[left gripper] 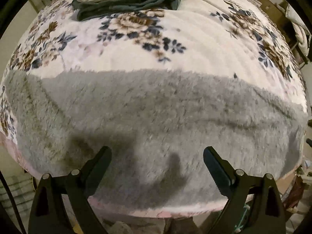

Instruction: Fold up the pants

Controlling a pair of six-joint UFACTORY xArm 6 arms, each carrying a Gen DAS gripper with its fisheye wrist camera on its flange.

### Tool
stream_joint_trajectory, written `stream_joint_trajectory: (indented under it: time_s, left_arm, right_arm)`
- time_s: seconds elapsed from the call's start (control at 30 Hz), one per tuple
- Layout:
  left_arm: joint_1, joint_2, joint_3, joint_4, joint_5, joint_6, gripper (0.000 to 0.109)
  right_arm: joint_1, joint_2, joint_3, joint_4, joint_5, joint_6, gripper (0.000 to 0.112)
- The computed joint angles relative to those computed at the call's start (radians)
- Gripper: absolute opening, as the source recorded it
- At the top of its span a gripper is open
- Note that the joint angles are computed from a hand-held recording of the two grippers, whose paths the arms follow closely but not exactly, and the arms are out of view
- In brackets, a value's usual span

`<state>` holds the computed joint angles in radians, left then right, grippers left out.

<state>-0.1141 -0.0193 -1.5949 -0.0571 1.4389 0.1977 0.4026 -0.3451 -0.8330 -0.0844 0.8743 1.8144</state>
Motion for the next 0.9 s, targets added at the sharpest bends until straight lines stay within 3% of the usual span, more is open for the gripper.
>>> stream_joint_trajectory:
  time_s: [0.07,0.13,0.17,0.27,0.37,0.43,0.53,0.6,0.67,0.77,0.9]
  left_arm:
    - [-0.028,0.022,-0.008,0.018,-0.030,-0.039,0.096]
    - [-0.052,0.058,-0.035,0.025,-0.040,-0.071,0.096]
    - [-0.057,0.071,-0.046,0.025,-0.042,-0.080,0.096]
    - [-0.059,0.094,-0.079,0.011,-0.041,-0.087,0.096]
    - [-0.055,0.086,-0.077,0.014,-0.056,-0.081,0.096]
    - [-0.045,0.080,-0.067,0.016,-0.053,-0.082,0.096]
    - [-0.027,0.075,-0.059,0.019,-0.031,-0.093,0.096]
    - [-0.010,0.056,-0.043,0.018,-0.034,-0.098,0.096]
    - [0.029,0.022,-0.020,-0.001,-0.048,-0.093,0.096]
    - [0.123,0.011,-0.047,-0.056,-0.010,-0.092,0.096]
    - [0.285,0.091,-0.198,-0.071,0.086,-0.112,0.096]
  right_arm:
    - [-0.071,0.012,0.068,0.139,-0.108,-0.094,0.061]
    - [-0.109,0.105,0.031,0.235,-0.100,-0.202,0.050]
    - [-0.112,0.129,0.000,0.220,-0.064,-0.209,0.016]
    - [-0.070,0.164,-0.151,0.033,0.091,-0.148,0.012]
    - [-0.028,0.171,-0.264,-0.121,0.166,-0.091,0.011]
    - [-0.046,0.206,-0.292,-0.110,0.148,-0.141,0.011]
    - [-0.116,0.274,-0.262,0.125,0.067,-0.359,0.019]
    - [-0.125,0.275,-0.251,0.174,0.053,-0.444,0.052]
    - [-0.077,0.288,-0.323,0.102,0.086,-0.445,0.075]
    - [0.048,0.389,-0.544,0.065,0.204,-0.463,0.076]
    - [0.185,0.572,-0.779,0.198,0.205,-0.491,0.076]
